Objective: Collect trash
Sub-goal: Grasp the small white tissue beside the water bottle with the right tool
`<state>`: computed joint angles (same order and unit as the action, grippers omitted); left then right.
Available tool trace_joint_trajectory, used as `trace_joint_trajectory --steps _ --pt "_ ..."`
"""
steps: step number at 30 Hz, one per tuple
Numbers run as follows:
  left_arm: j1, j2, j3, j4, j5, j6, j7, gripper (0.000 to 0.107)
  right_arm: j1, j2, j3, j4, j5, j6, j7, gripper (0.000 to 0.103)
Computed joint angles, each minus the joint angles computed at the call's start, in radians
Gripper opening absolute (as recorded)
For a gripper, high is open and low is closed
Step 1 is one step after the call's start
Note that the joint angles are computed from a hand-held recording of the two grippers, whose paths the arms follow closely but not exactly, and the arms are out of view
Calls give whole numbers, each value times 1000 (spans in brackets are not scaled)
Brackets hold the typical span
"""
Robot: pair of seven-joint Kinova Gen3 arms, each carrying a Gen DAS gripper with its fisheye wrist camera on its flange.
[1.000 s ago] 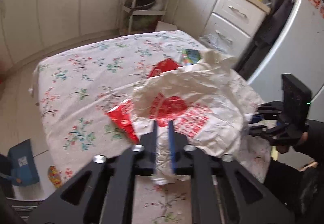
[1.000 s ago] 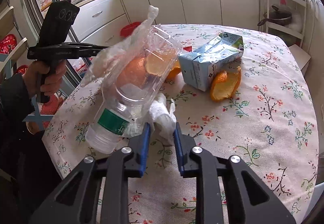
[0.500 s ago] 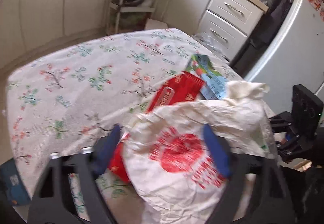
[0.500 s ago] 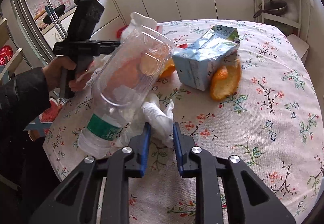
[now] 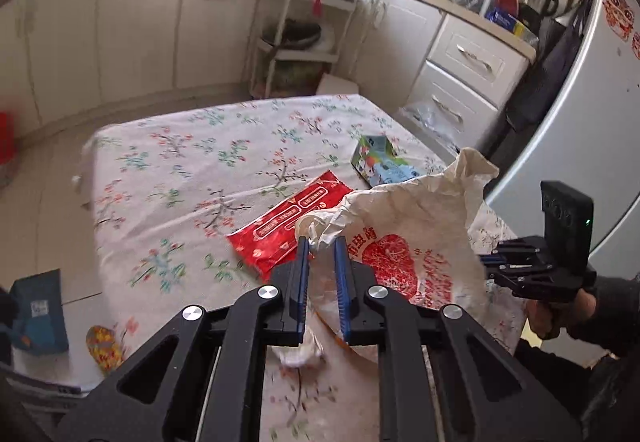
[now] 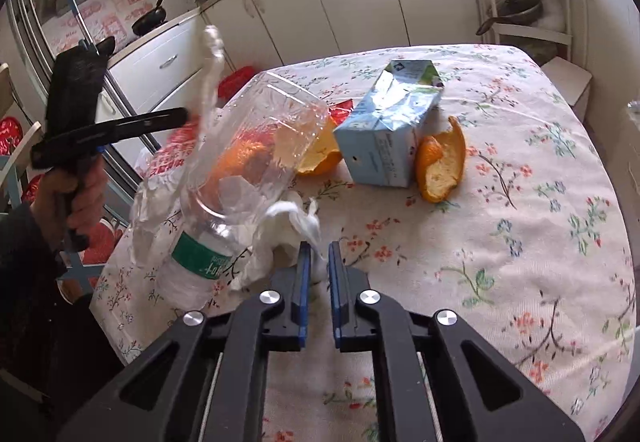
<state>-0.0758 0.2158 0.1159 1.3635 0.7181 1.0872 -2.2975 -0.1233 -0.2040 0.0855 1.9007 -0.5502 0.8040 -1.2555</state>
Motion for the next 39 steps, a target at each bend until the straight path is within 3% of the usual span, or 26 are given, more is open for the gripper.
trace_joint_trajectory --steps 6,10,11,12,13,14,17,19,20,21,22,26,34,36,39 --pt "-2 -210 -69 156 25 -78 79 12 -7 -95 27 54 -12 6 -25 7" --pt "46 -351 -92 256 -48 -161 191 12 8 -118 -1 47 55 19 -92 7" --pt "56 -381 -95 277 -63 -175 219 12 4 -111 0 40 68 18 -103 19" --pt "66 -409 -97 296 -76 -188 243 12 -3 -96 7 28 67 14 -112 50" --pt "76 -441 -100 320 -85 -199 266 12 1 -92 -5 22 78 -5 -131 62" --pt "87 -460 -105 334 -92 -205 281 12 1 -87 -16 20 84 -38 -135 66" --pt "117 -510 -121 368 -107 -214 333 12 -58 -18 26 -21 30 -57 -68 66" --pt "138 -531 -139 383 -111 -218 360 12 -60 30 13 -52 20 -46 -44 60" --pt "148 -537 -151 386 -110 -217 371 12 -57 53 11 -65 8 -30 -32 48" --pt "159 -541 -162 388 -113 -215 383 12 -48 68 10 -78 -7 -4 -28 30" --pt "168 -545 -167 392 -122 -220 393 12 -43 81 18 -81 -34 21 -12 22" --pt "201 -563 -184 398 -152 -227 415 12 1 26 -11 -33 -46 24 -13 7" --pt "211 -617 -82 374 -317 -267 571 12 5 -160 57 35 -78 26 -70 4" --pt "208 -633 -44 368 -371 -271 614 12 -2 -213 69 41 -56 39 -93 4" --pt "227 -643 -37 357 -406 -267 661 12 -7 -212 60 12 20 88 -129 5"
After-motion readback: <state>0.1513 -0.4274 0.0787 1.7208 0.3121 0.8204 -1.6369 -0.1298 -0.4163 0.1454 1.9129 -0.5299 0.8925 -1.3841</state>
